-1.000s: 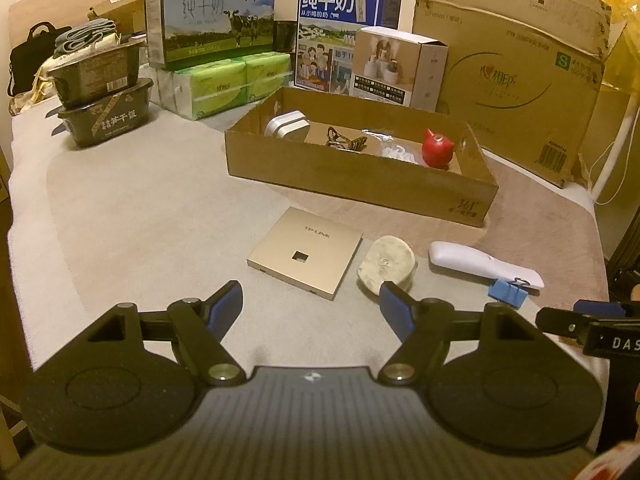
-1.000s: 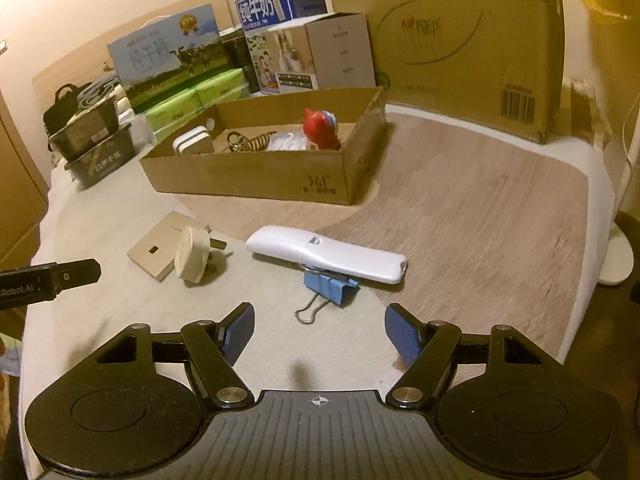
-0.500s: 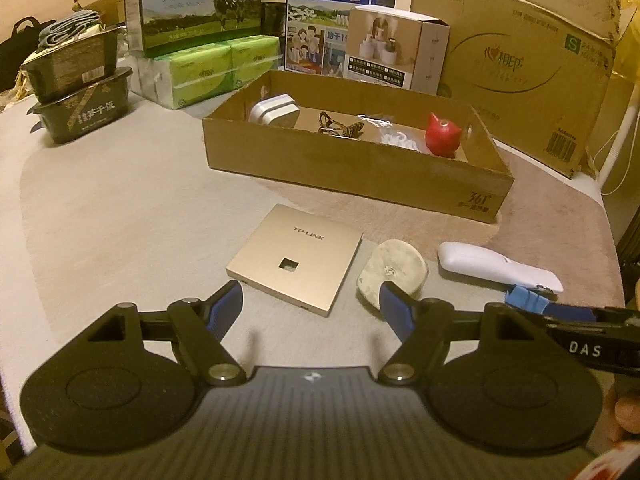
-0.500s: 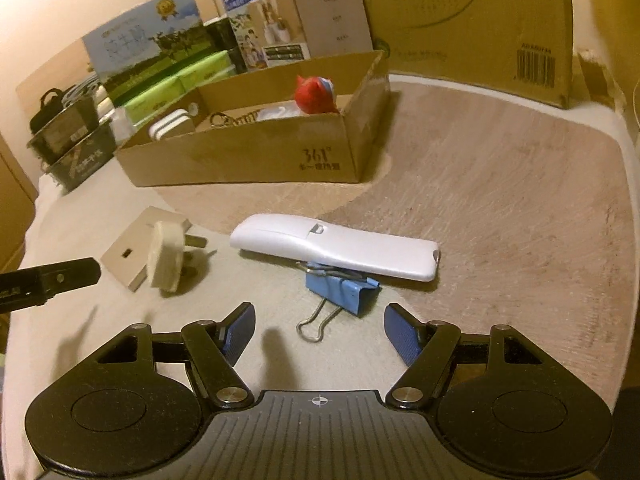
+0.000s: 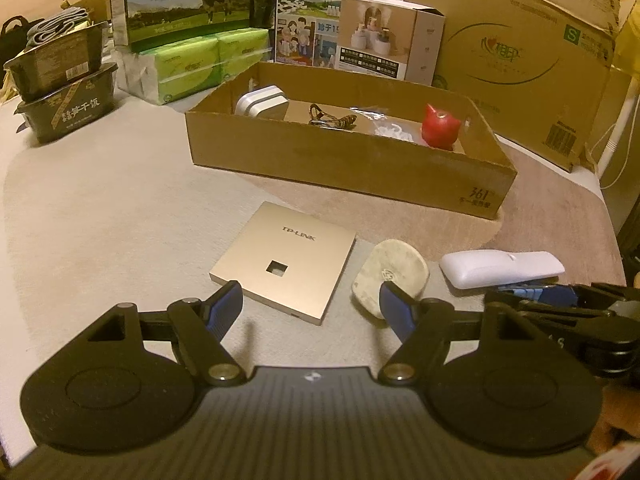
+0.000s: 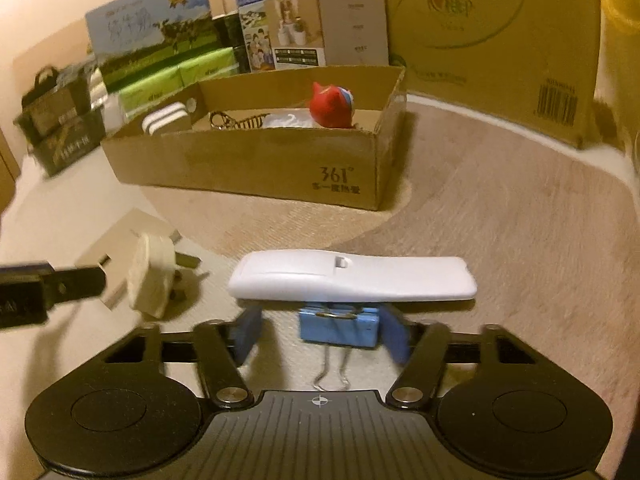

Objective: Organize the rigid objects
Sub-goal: 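Grasp the blue binder clip off the white remote with the right gripper, then grasp the white plug with the left gripper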

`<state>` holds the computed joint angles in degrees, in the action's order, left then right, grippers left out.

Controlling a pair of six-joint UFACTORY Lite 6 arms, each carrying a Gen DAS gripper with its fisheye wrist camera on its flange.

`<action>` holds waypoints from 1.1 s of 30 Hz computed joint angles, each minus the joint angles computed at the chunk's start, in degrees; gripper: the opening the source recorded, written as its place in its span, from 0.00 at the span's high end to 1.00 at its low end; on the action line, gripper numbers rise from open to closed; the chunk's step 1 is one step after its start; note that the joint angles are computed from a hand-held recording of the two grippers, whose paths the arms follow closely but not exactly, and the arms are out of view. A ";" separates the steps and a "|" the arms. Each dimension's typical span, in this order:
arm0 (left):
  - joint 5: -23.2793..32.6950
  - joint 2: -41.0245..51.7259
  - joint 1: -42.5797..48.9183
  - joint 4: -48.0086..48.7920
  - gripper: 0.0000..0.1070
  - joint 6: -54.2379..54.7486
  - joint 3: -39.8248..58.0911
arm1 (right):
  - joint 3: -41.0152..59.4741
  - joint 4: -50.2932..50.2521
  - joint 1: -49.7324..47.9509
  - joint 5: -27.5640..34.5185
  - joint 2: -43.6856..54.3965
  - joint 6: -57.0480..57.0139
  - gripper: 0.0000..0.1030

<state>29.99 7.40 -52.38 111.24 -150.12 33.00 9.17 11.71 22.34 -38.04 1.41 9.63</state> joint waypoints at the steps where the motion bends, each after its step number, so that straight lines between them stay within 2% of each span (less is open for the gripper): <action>1: -0.04 0.07 0.00 0.63 0.32 -0.46 -0.11 | -0.16 -0.32 -0.46 -0.31 0.14 -0.29 0.58; 6: 0.08 0.28 -0.26 4.28 0.32 -2.29 -0.16 | -2.30 -7.10 -4.17 1.91 -3.70 1.89 0.60; 9: -0.69 -0.07 0.54 11.29 0.31 -6.48 -0.69 | -4.31 -10.92 -5.71 4.15 -7.94 3.82 0.60; 16: -1.56 2.31 2.02 20.78 0.31 -7.33 1.59 | -8.14 -13.65 -7.80 8.21 -17.38 4.42 0.61; 22: -3.81 7.00 4.78 32.61 0.33 -10.75 5.66 | -7.39 -17.46 -10.88 7.36 -16.10 6.28 0.60; 28: -7.93 11.95 7.01 38.56 0.46 -9.07 10.67 | -6.59 -19.15 -12.44 5.65 -13.22 6.62 0.60; 33: -9.79 12.96 7.25 41.67 0.50 -9.82 11.77 | -6.17 -21.41 -14.22 4.90 -11.96 7.65 0.61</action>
<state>20.20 20.35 -45.13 152.91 -159.94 44.78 3.00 -9.69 8.12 -33.14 -10.55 17.29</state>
